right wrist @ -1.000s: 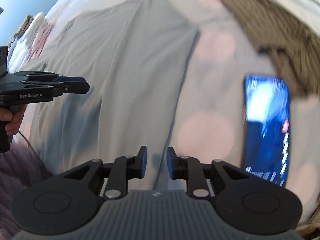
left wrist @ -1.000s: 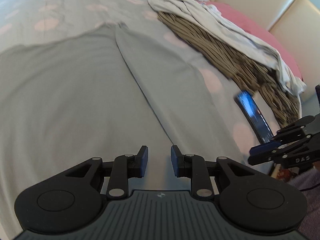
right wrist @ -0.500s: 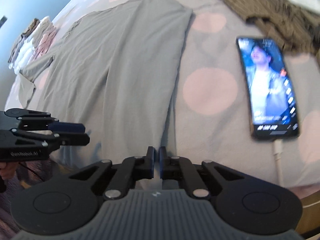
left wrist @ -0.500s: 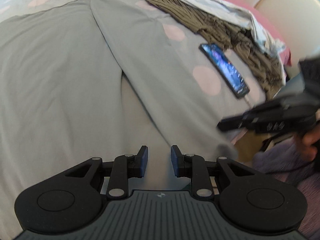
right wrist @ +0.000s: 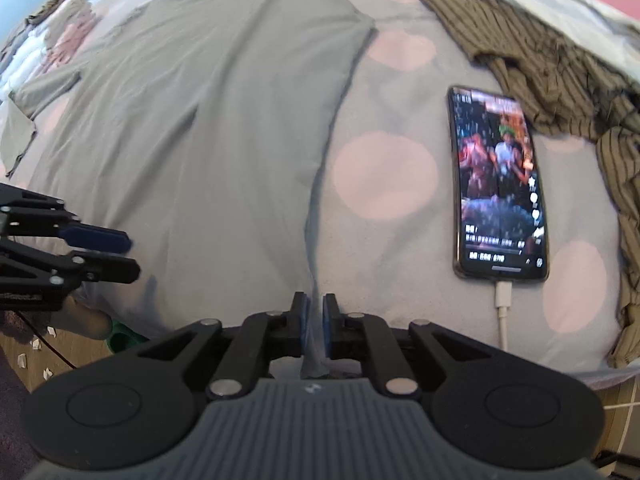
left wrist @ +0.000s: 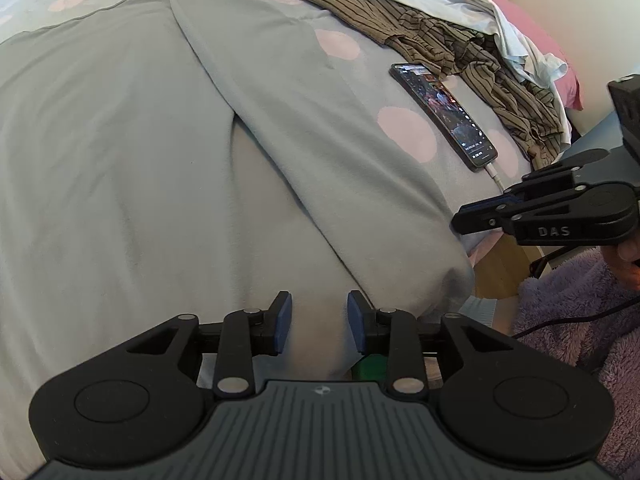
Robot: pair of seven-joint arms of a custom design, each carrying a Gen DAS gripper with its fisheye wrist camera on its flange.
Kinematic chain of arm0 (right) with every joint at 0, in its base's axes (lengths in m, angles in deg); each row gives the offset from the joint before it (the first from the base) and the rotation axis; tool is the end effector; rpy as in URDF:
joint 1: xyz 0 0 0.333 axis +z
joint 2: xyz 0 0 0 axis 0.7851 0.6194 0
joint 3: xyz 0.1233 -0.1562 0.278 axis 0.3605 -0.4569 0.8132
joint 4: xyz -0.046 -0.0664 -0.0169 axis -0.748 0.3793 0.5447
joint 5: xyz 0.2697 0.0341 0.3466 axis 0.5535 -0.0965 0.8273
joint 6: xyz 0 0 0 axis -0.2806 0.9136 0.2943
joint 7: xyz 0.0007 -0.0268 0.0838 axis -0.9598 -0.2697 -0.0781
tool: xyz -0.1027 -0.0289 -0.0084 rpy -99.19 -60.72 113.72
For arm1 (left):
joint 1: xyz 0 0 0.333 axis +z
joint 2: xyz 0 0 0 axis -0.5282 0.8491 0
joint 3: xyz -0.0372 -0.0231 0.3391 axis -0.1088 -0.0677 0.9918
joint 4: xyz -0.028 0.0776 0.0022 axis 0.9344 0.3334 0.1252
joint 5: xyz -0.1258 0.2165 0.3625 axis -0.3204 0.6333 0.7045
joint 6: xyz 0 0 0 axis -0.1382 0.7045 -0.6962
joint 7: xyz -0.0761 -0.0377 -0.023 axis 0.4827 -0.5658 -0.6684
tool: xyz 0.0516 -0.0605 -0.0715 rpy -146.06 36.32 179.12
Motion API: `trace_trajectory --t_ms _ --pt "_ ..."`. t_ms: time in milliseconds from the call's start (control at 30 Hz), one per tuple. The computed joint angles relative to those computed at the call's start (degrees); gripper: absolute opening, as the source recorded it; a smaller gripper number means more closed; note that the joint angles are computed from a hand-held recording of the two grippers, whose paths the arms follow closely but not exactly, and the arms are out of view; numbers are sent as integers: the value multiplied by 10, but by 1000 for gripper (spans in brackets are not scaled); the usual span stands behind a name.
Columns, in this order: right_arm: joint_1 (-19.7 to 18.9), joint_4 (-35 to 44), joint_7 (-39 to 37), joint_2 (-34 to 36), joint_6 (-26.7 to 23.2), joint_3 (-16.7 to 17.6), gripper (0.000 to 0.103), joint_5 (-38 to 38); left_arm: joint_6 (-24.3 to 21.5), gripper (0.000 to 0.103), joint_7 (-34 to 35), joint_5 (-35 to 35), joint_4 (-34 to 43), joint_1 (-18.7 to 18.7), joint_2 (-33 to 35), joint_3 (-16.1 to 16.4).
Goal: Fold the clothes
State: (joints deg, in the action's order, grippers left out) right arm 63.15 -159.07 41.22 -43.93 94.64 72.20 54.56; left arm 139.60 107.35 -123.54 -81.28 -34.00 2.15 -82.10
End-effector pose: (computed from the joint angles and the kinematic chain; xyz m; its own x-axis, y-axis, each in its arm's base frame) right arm 0.5332 0.1317 0.4228 0.1793 -0.9766 -0.1185 -0.9158 -0.1217 -0.3827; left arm 0.5584 -0.0781 0.4271 -0.5983 -0.7484 0.2863 -0.7882 0.4852 -0.3787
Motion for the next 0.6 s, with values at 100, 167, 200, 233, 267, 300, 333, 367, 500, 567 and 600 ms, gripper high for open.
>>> trace_trajectory --t_ms 100,167,200,233,267,300,333,367,500,567,600 --pt "1 -9 1 -7 24 8 11 -24 2 28 1 -1 0 -1 1 -1" --pt "7 -14 -11 -11 33 12 11 -33 2 28 4 -3 -1 0 0 0" --pt "12 -17 -25 -13 35 12 11 -31 3 28 4 -3 -1 0 -1 0" --pt "17 -19 -39 -14 35 14 11 -31 4 28 3 -4 -1 0 -1 0" --pt "20 -21 -49 -13 34 17 11 -40 5 29 2 -4 -1 0 0 1" --pt "21 -21 -53 -10 32 21 11 -54 6 29 0 -5 0 1 1 1" --pt "21 -20 -56 -4 28 26 11 -71 7 29 -3 -4 0 1 1 0" --pt "24 -18 -61 3 23 28 12 -81 8 29 -5 -4 0 1 1 0" --pt "35 -9 -79 27 -12 27 21 -88 3 29 3 -9 -1 1 1 1" --pt "39 -8 -90 25 -18 25 25 -91 -6 34 14 -20 -1 1 0 2" --pt "40 -5 -97 25 -26 23 27 -81 -9 37 21 -26 -2 1 -1 3"
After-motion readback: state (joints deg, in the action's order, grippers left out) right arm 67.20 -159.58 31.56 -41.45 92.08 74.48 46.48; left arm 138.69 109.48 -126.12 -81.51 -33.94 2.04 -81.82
